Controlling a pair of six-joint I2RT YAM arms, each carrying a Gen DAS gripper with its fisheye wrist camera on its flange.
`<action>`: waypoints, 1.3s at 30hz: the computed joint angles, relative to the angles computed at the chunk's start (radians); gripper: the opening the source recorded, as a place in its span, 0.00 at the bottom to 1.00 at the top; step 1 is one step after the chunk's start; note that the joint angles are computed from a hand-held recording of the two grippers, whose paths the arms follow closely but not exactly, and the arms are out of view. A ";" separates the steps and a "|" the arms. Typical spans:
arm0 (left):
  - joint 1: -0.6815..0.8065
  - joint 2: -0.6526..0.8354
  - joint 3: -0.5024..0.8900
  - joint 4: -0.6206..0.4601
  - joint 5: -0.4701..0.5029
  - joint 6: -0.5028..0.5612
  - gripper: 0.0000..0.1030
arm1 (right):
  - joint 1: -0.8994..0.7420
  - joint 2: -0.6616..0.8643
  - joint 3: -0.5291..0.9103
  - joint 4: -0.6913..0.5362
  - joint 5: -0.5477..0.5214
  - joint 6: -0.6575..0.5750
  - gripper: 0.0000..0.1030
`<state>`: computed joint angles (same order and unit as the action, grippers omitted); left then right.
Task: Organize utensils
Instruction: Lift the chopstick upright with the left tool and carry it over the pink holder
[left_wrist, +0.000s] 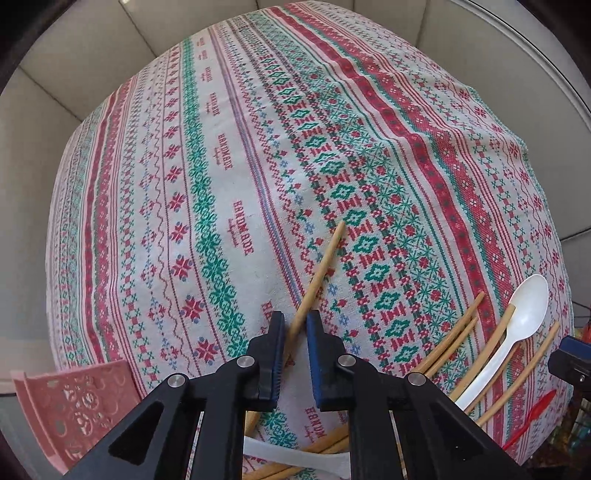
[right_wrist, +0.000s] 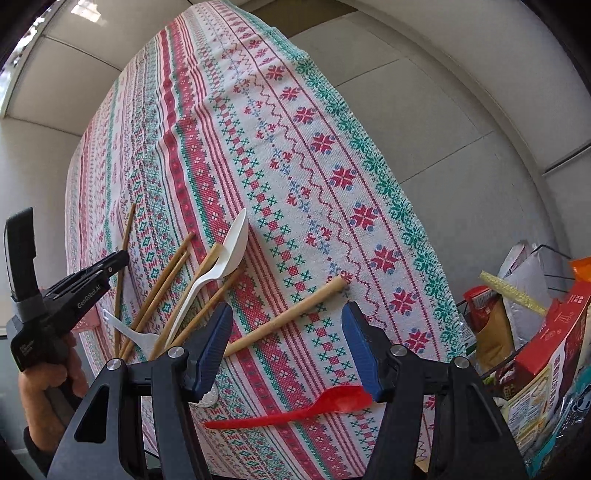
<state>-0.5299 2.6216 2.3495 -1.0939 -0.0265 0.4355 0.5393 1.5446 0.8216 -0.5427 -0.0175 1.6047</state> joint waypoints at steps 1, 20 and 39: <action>-0.007 0.031 0.058 -0.018 -0.009 0.018 0.13 | -0.002 0.012 0.001 0.007 -0.006 0.009 0.62; 0.045 -0.388 -0.641 0.517 0.061 -0.009 0.07 | 0.029 0.211 0.188 -0.127 0.143 0.172 0.18; 0.320 -0.830 -0.969 0.740 0.446 -0.120 0.05 | 0.169 -0.037 0.159 -0.110 0.410 0.223 0.07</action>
